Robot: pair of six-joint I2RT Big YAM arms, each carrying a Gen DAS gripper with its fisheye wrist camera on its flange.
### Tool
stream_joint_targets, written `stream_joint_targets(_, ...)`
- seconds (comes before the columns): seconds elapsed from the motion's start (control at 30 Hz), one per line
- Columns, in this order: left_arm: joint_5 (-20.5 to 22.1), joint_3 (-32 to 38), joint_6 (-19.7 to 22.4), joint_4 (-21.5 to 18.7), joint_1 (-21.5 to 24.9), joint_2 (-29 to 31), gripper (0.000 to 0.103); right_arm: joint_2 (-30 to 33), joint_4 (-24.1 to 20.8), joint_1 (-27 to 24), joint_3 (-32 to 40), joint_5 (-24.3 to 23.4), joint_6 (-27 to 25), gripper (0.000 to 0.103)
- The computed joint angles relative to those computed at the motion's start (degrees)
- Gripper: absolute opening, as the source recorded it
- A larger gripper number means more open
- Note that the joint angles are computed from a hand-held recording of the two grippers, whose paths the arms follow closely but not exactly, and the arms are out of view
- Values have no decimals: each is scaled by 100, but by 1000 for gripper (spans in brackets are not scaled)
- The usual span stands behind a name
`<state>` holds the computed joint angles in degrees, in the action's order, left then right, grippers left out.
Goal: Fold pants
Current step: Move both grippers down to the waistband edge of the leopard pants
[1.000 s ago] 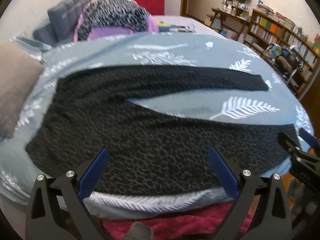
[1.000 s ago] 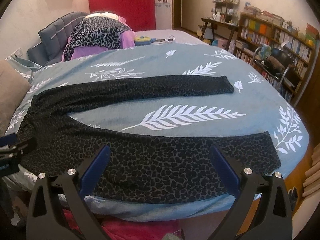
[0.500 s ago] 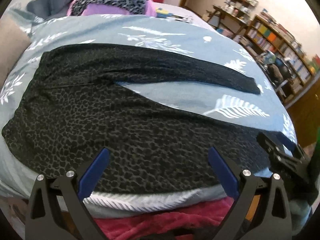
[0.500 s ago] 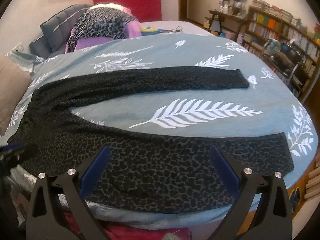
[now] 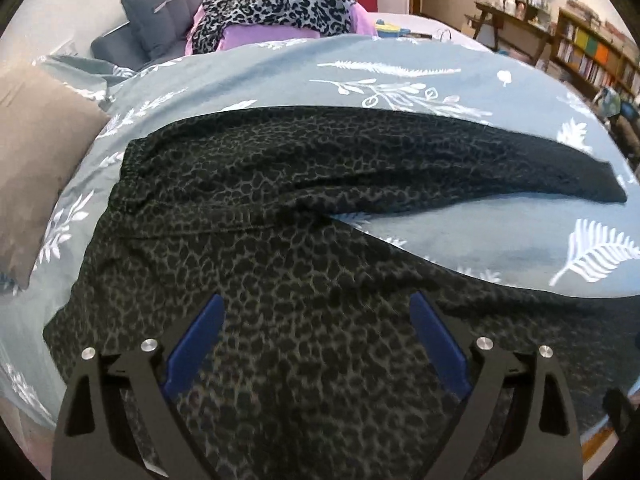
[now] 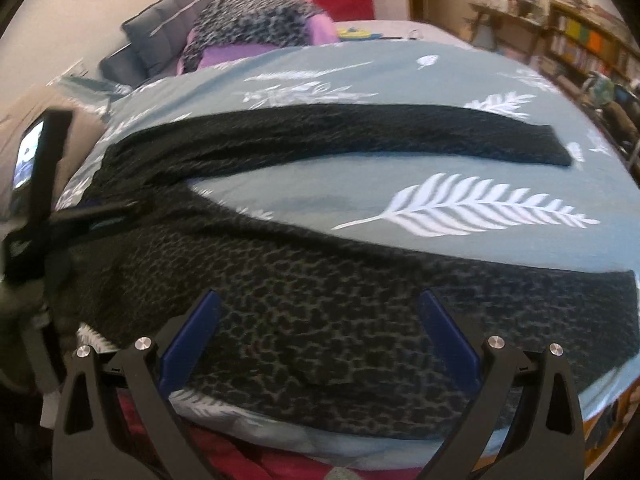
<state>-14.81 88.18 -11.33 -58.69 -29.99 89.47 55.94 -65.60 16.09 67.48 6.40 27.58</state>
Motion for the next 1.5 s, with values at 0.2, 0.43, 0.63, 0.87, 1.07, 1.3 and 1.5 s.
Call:
stream_joint_targets(0.2, 62, 304, 548, -146, 13, 626, 86, 271, 391, 229, -88, -254, -153, 101)
stream_joint_targets(0.43, 104, 856, 593, -298, 52, 1209, 87, 492, 485, 201, -264, -692, -85, 101)
stream_joint_targets(0.63, 85, 1373, 525, -341, 141, 1645, 96, 571, 471, 173, -345, -780, -150, 101)
stream_joint_targets(0.87, 209, 1632, 416, -327, 267, 1814, 97, 644, 692, 245, -375, -656, -208, 101)
stream_joint_targets(1.07, 341, 1490, 381, -187, 335, 1710, 97, 869, 813, 371, -405, -270, -540, 101)
stream_joint_targets(1.3, 682, 1321, 520, -146, 385, 1478, 97, 921, 1036, 40, -291, -575, -504, 101)
stream_joint_targets(1.5, 964, 1342, 545, -250, 546, 1337, 97, 1397, 1357, -268, 202, -513, -839, 101)
